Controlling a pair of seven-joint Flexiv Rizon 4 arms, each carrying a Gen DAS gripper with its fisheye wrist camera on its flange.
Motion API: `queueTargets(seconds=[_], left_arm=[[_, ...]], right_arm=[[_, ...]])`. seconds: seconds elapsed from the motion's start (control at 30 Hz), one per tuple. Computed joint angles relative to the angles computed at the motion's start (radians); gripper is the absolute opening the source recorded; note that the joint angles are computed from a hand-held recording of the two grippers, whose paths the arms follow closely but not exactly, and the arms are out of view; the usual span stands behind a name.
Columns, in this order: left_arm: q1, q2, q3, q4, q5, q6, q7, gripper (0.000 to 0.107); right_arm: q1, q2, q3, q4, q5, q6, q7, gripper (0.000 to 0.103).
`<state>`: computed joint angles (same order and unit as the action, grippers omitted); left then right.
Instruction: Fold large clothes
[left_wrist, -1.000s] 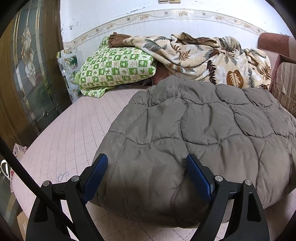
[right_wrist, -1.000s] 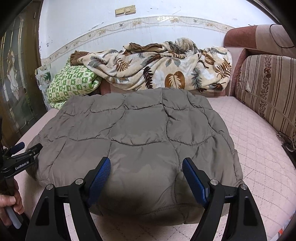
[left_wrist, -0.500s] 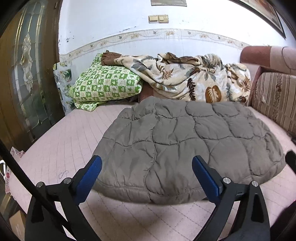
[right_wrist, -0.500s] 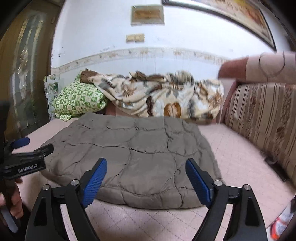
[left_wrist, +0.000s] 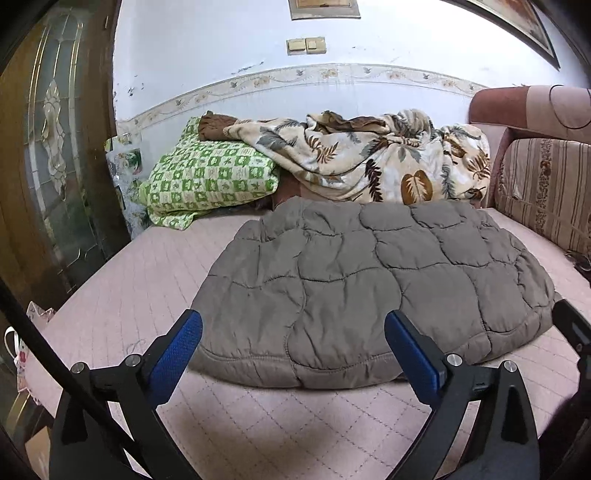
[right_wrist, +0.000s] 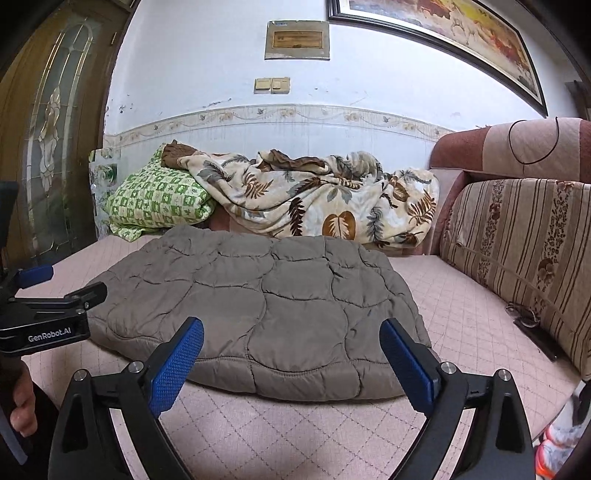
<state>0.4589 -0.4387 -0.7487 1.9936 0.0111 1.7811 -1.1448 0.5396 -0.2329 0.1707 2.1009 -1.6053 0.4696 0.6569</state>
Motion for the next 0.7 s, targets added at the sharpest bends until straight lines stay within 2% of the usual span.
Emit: queueTargets(seconds=[0.07,0.2,0.33,0.4,0.53,0.7], left_arm=[[0.008,-0.003,-0.011,0.002,0.003,-0.009,0.005,0.099],[-0.045,0.004,0.045,-0.008,-0.021,-0.026,0.015,0.099],[-0.051,0.000,0.047,-0.015,-0.054,-0.053,0.035,0.099],[-0.088,0.008,0.089,-0.020,-0.075,-0.062,0.043,0.099],[-0.123,0.013,0.123,-0.022,-0.109,-0.064,0.065,0.099],[-0.117,0.013,0.109,-0.016,-0.132,-0.067,0.091,0.099]], right_arm=[[0.000,-0.002,0.000,-0.001,0.002,0.003,-0.002,0.098],[0.000,-0.006,-0.001,-0.003,0.002,0.008,-0.012,0.098],[-0.004,-0.010,-0.004,-0.006,0.003,0.025,-0.015,0.098],[-0.008,-0.010,-0.006,-0.005,0.001,0.037,-0.013,0.098],[-0.009,-0.014,-0.008,-0.009,0.003,0.048,-0.015,0.098],[-0.009,-0.019,-0.009,-0.010,0.005,0.056,-0.021,0.098]])
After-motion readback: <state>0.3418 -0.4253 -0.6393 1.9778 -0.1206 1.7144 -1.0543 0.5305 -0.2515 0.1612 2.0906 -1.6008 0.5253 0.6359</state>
